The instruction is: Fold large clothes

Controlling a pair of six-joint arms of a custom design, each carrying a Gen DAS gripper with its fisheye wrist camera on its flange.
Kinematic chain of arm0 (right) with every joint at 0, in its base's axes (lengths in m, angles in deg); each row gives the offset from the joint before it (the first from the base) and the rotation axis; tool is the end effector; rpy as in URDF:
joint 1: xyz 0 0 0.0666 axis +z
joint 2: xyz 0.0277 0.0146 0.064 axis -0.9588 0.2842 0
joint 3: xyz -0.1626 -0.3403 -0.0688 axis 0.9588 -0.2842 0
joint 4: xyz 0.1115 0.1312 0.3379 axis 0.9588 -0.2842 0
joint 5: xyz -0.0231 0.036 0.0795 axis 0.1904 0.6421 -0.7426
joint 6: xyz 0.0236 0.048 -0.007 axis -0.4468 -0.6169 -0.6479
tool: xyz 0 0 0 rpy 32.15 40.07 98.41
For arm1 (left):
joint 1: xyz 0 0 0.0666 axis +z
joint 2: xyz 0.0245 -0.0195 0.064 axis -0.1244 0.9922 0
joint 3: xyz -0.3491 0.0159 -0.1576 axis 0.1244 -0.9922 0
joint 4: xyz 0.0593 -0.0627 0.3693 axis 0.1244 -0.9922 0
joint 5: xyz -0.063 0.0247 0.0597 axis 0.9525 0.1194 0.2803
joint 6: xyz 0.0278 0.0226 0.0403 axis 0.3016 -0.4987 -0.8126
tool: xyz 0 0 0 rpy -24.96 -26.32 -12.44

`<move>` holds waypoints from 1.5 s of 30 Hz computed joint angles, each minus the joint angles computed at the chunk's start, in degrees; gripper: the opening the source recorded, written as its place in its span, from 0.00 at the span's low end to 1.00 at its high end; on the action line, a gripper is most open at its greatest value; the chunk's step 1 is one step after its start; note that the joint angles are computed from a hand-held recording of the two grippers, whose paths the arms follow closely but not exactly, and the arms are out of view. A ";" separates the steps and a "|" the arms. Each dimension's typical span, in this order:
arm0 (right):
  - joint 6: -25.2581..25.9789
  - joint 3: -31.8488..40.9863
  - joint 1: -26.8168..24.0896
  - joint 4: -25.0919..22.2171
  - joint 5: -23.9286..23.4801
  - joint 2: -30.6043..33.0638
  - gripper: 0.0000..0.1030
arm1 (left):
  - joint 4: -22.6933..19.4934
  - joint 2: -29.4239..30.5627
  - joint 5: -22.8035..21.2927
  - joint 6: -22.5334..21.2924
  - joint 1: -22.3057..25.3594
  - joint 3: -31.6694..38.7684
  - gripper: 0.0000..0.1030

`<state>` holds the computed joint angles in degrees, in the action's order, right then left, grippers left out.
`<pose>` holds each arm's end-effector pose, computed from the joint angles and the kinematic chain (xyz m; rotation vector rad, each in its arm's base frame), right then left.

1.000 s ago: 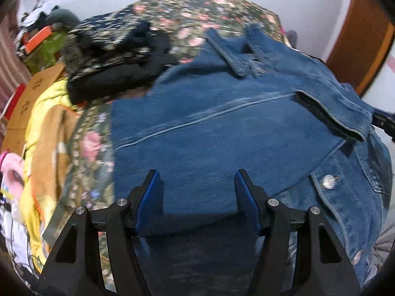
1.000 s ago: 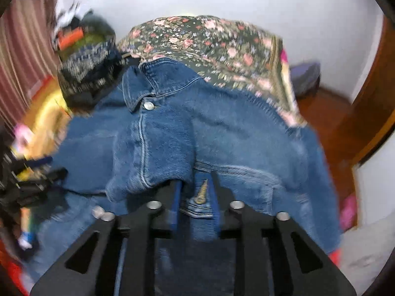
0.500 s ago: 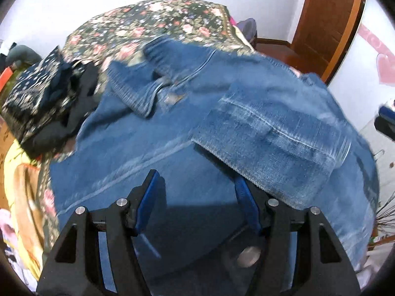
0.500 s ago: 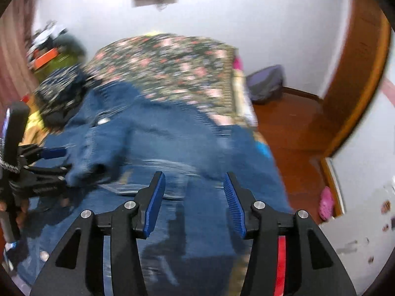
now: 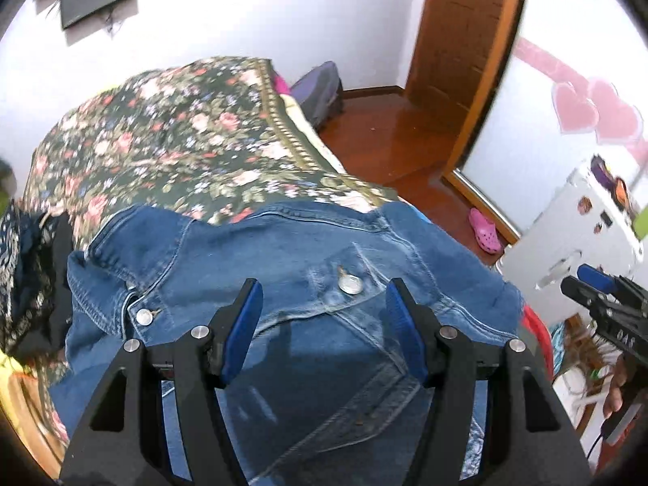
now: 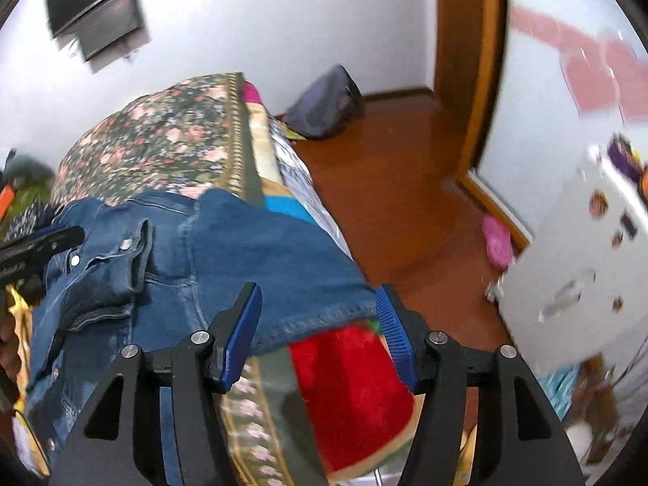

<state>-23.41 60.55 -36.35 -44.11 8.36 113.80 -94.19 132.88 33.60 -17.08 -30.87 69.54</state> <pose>0.4350 0.3114 0.4872 0.2756 2.4166 0.1089 0.5141 -0.2274 0.5247 0.4417 2.4404 -0.2370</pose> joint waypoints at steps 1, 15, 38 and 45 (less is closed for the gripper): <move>-1.04 -1.01 -0.34 0.20 -0.80 -0.59 0.53 | 0.09 0.00 -0.69 -0.30 -0.39 -0.10 0.60; -15.80 -14.31 -7.03 15.90 -26.53 -4.07 0.53 | 9.07 -13.83 -16.69 -7.75 -0.78 -19.55 0.61; -4.87 0.02 -5.39 10.16 -12.57 3.98 0.10 | 10.16 -19.88 -18.05 -1.61 -0.57 -29.00 0.64; 7.00 10.06 -0.12 13.16 -10.77 4.45 0.09 | 11.36 -21.16 -17.13 1.36 2.46 -28.36 0.64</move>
